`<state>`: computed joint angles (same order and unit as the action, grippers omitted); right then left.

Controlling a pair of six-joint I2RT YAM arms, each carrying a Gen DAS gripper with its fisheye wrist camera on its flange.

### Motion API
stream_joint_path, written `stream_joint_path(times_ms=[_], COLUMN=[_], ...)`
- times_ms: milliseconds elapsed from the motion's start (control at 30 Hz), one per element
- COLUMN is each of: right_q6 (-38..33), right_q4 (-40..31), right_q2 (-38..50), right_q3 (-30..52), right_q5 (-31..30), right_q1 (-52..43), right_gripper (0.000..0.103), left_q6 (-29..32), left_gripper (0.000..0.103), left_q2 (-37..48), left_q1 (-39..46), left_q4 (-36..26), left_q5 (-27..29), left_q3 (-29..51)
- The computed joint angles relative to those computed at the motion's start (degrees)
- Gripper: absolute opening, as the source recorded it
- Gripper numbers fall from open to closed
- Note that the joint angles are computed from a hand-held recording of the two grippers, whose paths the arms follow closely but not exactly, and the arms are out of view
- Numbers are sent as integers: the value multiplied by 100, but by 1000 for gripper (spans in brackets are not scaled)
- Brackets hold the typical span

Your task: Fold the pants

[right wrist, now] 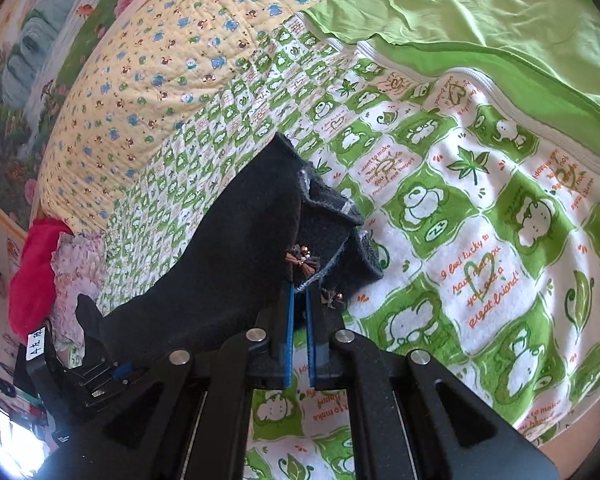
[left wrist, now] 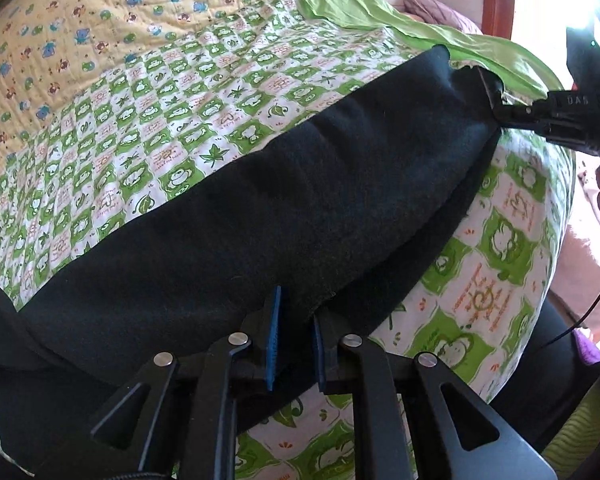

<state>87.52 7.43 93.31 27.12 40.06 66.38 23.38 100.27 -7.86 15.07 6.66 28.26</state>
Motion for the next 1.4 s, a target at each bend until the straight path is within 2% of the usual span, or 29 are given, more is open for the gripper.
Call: stream_joint_path(times_ms=[133,167,233,267,300,367,433,567,633,700,767,867,1033,1267,1400], right_q6=[230,345,726,857,988,1100,771,-248,-768,-1118,-1483,-2015,-2691,-3663,-4359], right_q4=[-149,-320,-1016,-1292,-1585,-2097,-2209,-1577,-1151,-849,-488,-101,102,30,-254], right_q2=[-95,-110,-138,-139,-139,-75,-23,185,401,618,830,1211,1768,2587,3169], right_q3=[26,95,365,483,609,910,1143,1393,1544,1703,1841,2148,2711,3793,4726], right_q5=[160,194,391,505,677,1013,1074,894,710,529,306,-88,-643,-1413,-1938], right_q1=[175,205,361,436,537,727,762,591,469,378,276,147,37,-35,-61], right_gripper=[11,18,40,57,64,64,64,64,64,64,64,64,64,64,64], left_q6=[-2,4,-4,-23,-47,-158,-195,-297,-362,-447,-506,-649,-1008,-1612,-1876], left_gripper=[28,31,36,39,41,42,42,42,47,56,56,56,58,65,67], left_q2=[-34,-110,-245,-317,-421,-574,-775,-1068,-1184,-1211,-1157,-938,-445,176,596], left_q1=[209,263,375,411,502,657,918,1433,1718,2048,2347,2770,3332,3622,3478], left_q4=[-216,-236,-321,-355,-396,-350,-475,-704,-821,-911,-1043,-1224,-1564,-2190,-2511], left_q5=[301,356,445,459,505,614,736,887,911,933,979,1005,1074,902,464], left_q3=[54,2,-53,-89,-140,-253,-323,-331,-297,-209,-52,298,1088,2310,3001])
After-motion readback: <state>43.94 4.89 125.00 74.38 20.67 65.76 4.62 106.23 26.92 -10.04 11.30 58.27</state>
